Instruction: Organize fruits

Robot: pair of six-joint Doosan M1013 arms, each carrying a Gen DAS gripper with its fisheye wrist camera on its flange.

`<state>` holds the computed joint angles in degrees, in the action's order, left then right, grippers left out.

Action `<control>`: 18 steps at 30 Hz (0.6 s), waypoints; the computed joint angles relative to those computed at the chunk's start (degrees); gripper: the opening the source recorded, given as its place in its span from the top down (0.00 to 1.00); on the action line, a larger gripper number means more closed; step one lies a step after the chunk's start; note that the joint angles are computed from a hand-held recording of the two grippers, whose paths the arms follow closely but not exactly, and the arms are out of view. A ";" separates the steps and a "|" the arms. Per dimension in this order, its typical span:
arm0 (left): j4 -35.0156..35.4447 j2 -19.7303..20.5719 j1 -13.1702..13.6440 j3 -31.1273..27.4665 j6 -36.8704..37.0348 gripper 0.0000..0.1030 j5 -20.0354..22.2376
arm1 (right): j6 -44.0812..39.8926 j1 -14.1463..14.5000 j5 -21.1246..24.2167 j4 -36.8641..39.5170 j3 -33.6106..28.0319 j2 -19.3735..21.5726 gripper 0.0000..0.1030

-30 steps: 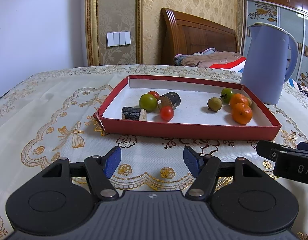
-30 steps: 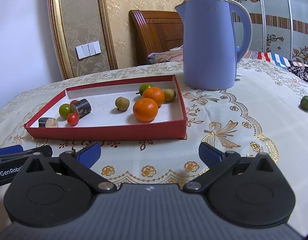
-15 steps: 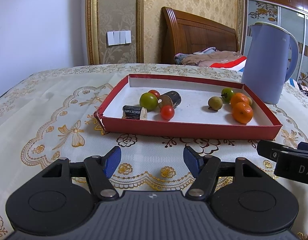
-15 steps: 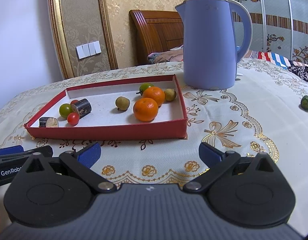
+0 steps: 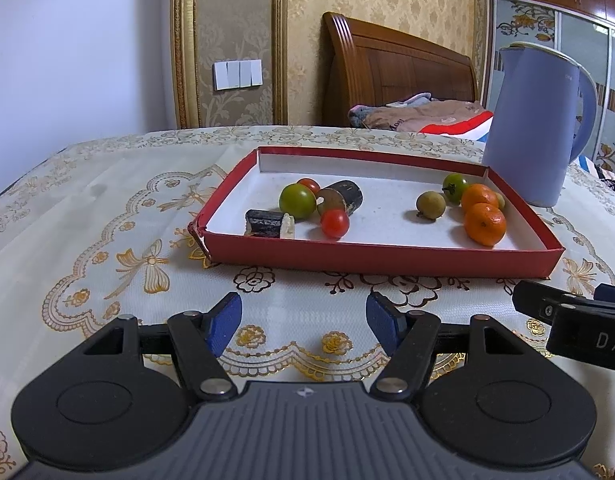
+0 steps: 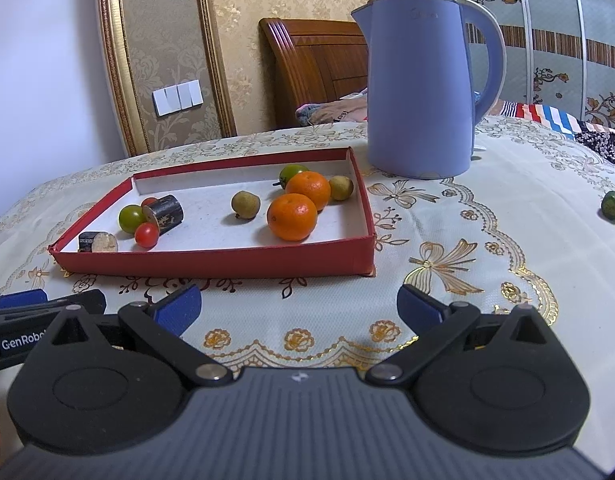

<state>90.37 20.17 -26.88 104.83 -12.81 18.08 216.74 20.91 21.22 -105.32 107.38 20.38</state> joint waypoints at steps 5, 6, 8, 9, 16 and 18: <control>0.07 0.01 -0.11 0.07 0.39 0.34 0.88 | 0.05 0.02 0.02 -0.08 0.04 -0.02 0.00; 0.34 -0.04 -0.19 0.17 0.12 0.34 1.18 | 0.12 -0.01 -0.10 -0.05 0.12 -0.08 0.00; -0.09 -0.07 -0.18 0.18 0.49 0.34 1.18 | 1.23 -0.06 -0.43 -0.81 0.43 -0.28 0.00; -0.14 -0.08 -0.16 0.18 0.52 0.34 1.08 | 1.88 -0.04 -0.37 -1.30 0.62 -0.40 0.00; -1.66 -0.61 0.22 1.03 3.72 0.34 -0.37 | 1.95 0.16 -0.60 -1.98 0.99 -0.65 0.00; 0.46 -0.82 0.22 1.45 1.49 0.34 -0.30 | -0.17 0.23 -0.93 -0.16 0.85 -0.66 0.00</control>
<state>90.83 19.34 -26.66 106.27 -11.32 17.78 216.57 21.14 20.29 -105.48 108.23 19.73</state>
